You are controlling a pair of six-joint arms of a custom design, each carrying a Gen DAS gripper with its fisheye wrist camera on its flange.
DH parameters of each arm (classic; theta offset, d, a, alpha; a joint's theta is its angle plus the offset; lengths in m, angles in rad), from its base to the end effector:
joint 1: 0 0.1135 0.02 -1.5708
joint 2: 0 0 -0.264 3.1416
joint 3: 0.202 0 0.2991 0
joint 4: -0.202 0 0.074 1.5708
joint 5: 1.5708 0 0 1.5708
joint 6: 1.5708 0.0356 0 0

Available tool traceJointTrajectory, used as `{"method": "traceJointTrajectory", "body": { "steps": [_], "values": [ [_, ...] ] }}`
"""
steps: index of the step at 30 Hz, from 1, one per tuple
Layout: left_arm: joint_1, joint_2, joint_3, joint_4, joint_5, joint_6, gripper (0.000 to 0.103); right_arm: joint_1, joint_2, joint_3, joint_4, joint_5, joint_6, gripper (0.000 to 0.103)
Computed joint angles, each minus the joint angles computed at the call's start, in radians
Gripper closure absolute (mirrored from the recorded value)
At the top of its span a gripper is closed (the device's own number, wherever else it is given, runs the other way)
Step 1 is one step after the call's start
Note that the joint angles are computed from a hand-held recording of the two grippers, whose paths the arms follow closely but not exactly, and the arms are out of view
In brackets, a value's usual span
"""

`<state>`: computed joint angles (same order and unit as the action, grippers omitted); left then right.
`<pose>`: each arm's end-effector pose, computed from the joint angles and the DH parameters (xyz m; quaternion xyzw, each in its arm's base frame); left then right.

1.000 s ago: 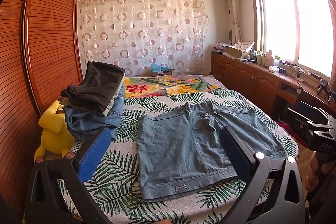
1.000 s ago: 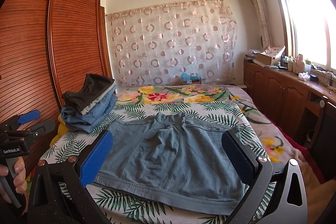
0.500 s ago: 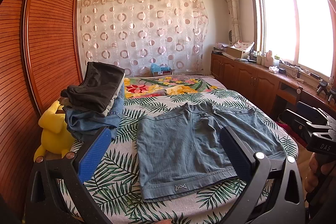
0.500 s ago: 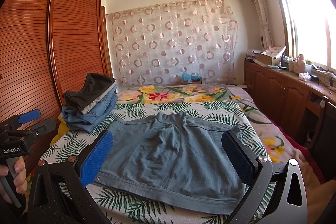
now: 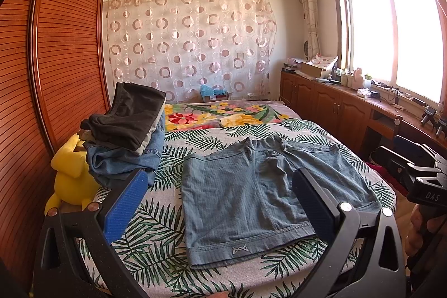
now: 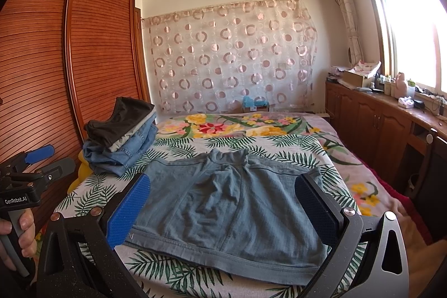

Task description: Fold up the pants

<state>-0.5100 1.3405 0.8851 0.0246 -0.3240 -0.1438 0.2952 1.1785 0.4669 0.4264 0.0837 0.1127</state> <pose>0.3085 -0.1596 0.2506 0.0657 0.8328 -0.0424 0.5480 0.2737 0.0801 0.1807 -0.0479 0.7987 0.0885 0.5933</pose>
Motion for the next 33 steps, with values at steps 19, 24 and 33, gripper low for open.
{"method": "traceJointTrajectory", "body": {
  "steps": [19, 24, 33],
  "values": [
    [0.002, 0.033, 0.035, -0.053, 0.012, -0.018, 0.000, -0.003, 0.007, 0.005, -0.014, -0.009, 0.001, 0.000],
    [0.011, 0.070, 0.040, -0.059, 0.039, -0.033, 0.000, -0.017, 0.022, 0.014, -0.026, -0.017, -0.003, 0.000],
    [0.038, 0.124, 0.037, -0.057, 0.065, -0.050, 0.000, -0.045, 0.066, 0.040, -0.060, -0.036, -0.009, 0.000]
  ]
}}
